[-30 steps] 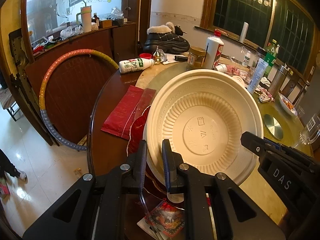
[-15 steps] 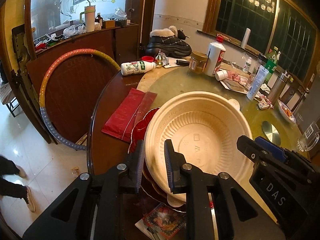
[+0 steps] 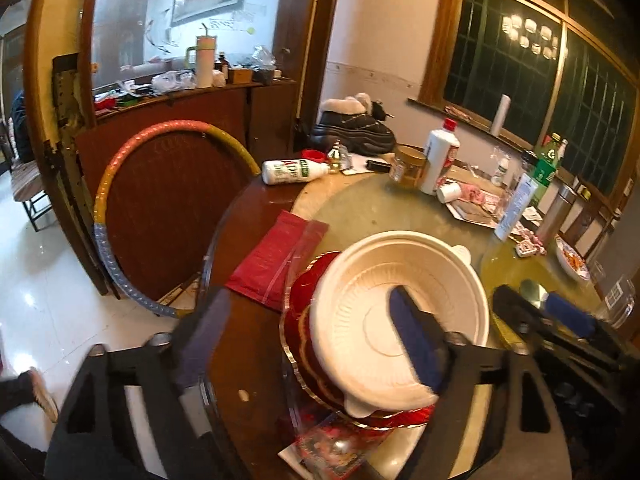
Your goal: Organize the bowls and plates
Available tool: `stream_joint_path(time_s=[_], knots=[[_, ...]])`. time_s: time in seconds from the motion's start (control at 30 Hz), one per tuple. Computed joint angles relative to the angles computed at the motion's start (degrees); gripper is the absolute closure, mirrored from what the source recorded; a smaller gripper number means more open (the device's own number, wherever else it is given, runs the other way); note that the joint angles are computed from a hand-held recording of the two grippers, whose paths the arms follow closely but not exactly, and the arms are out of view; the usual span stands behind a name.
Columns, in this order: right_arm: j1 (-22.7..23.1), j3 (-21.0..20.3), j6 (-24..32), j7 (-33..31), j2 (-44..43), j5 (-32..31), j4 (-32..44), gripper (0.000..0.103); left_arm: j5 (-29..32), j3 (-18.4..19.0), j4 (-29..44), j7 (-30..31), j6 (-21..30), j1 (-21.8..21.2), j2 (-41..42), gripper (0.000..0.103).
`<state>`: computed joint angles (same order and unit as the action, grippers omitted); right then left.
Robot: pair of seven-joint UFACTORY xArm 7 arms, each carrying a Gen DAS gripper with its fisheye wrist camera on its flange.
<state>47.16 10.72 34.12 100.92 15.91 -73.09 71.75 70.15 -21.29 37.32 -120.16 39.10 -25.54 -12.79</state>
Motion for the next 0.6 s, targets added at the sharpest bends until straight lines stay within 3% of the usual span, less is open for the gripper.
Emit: stream_joint_path(time_s=[0.27,0.33,0.5,0.6], knots=[[-1.6,1.5,-3.3,-3.0,-4.1,-1.5,-5.1,0.01,-4.7,-0.2,0.4,8.7,0.3,-1.3,0.9,0.017],[-2.3,1.9,-4.7,-3.9,-5.3,-1.6,-6.7,0.004,-5.1,-0.6,0.3,10.1,1.0,-1.7,0.6,0.016],[-3.4,3.3,-4.4,-6.1,-7.6,-0.7,-9.1,0.002,-6.3,-0.9,-0.1,11.5,1.2,-1.8,-0.3,0.001],[-3.9,4.0,-4.7,-7.3,-8.2,-0.3,-9.7,0.002,-7.3,-1.2,0.0,12.6,1.8,-1.9,-0.3,0.0]])
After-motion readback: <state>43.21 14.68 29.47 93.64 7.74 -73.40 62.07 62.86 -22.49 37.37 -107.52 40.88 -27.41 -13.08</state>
